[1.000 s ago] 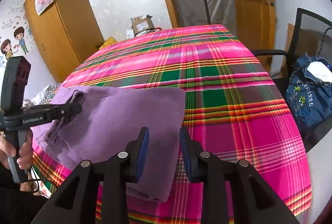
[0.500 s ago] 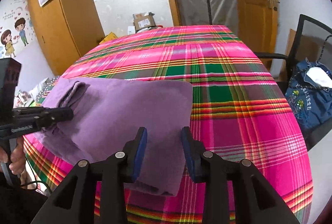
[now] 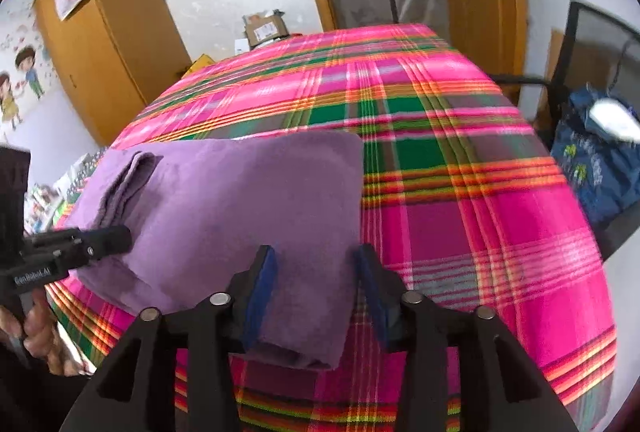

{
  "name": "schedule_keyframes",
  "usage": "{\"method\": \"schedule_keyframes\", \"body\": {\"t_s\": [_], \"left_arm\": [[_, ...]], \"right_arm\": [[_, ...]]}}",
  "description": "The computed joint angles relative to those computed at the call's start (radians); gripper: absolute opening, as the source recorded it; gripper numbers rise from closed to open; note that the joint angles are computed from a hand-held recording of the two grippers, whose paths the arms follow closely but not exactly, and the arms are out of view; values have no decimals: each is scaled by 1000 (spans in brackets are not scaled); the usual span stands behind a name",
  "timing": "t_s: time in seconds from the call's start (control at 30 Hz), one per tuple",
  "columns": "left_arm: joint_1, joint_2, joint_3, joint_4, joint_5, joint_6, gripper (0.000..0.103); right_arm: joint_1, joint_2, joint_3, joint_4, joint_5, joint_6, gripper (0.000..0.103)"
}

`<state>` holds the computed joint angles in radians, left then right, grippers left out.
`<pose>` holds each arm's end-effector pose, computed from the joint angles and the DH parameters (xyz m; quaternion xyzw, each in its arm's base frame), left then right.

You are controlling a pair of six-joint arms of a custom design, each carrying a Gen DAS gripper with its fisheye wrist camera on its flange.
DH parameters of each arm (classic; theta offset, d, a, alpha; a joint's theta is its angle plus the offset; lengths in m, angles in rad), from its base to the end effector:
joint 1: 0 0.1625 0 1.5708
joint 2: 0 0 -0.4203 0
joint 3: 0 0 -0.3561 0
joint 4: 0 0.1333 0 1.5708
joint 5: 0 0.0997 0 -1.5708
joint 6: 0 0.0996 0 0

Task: Fold clothes

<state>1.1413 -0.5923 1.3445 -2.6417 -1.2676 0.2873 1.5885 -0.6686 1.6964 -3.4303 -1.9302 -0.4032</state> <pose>-0.1571 -0.7345 0.0948 0.3199 0.9224 -0.1671 0.1376 0.1098 -0.6480 0.1290 0.1174 -0.8953 0.3588 0.2366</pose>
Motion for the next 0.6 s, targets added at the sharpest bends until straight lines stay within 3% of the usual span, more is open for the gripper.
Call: {"method": "schedule_keyframes", "body": {"t_s": [0.17,0.27,0.6], "left_arm": [[7,0,8,-15,-21,20,10],[8,-2,18,-32,-23,40,10],[9,-8,29,-41,-25,43,10]], "right_arm": [[-5,-7,2,16,19,10,48],[-4,-6,1,19,22,2,54],[-6,-4,6,8,26,-38,54]]}}
